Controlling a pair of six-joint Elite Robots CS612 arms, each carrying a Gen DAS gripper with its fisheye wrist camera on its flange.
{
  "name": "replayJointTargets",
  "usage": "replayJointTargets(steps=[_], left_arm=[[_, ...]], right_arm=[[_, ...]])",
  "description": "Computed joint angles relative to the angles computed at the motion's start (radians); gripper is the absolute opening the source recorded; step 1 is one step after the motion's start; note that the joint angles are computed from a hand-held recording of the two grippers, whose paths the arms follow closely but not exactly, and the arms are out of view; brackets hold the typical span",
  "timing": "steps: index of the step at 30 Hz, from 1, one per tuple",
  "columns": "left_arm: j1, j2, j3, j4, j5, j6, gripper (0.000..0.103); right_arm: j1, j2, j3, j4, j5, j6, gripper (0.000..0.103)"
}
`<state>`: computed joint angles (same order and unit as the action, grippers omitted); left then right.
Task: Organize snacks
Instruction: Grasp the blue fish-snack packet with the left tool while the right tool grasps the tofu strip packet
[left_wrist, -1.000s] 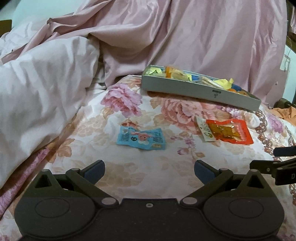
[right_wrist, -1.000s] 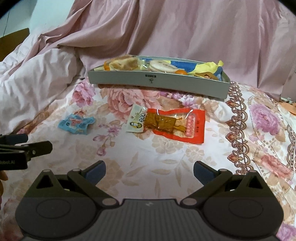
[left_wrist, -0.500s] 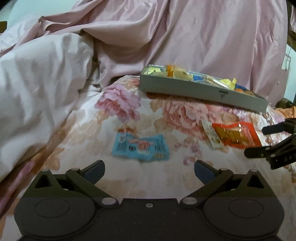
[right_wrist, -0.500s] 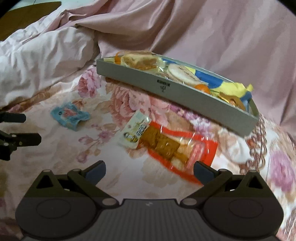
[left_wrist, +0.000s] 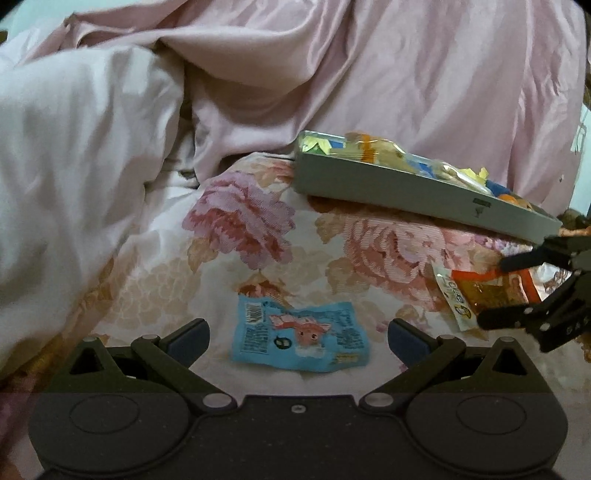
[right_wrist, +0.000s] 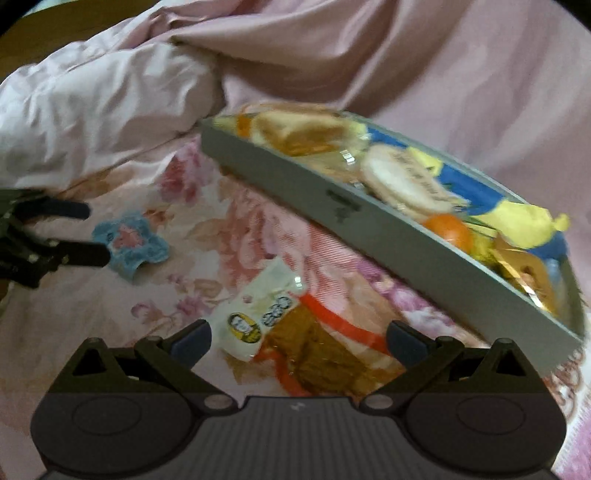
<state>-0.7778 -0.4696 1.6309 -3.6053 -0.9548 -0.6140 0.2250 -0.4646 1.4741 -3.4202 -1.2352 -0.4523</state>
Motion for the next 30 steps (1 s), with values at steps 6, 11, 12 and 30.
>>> replayJointTargets(steps=[6,11,12,30], left_arm=[[0.022,0.005,-0.006,0.002,-0.055,-0.050,0.102],[0.032,0.010,-0.012,-0.009,-0.098,-0.052,0.102],[0.033,0.010,-0.011,-0.018,-0.106,-0.051,0.102],[0.026,0.005,-0.045,0.045,-0.077,0.143,0.102]], right_arm=[[0.008,0.030,-0.051,0.017,-0.005,0.012,0.103],[0.007,0.043,-0.091,0.097,-0.003,0.024,0.103],[0.003,0.037,-0.096,0.160,0.021,0.022,0.103],[0.026,-0.002,0.045,0.043,-0.057,0.165,0.099]])
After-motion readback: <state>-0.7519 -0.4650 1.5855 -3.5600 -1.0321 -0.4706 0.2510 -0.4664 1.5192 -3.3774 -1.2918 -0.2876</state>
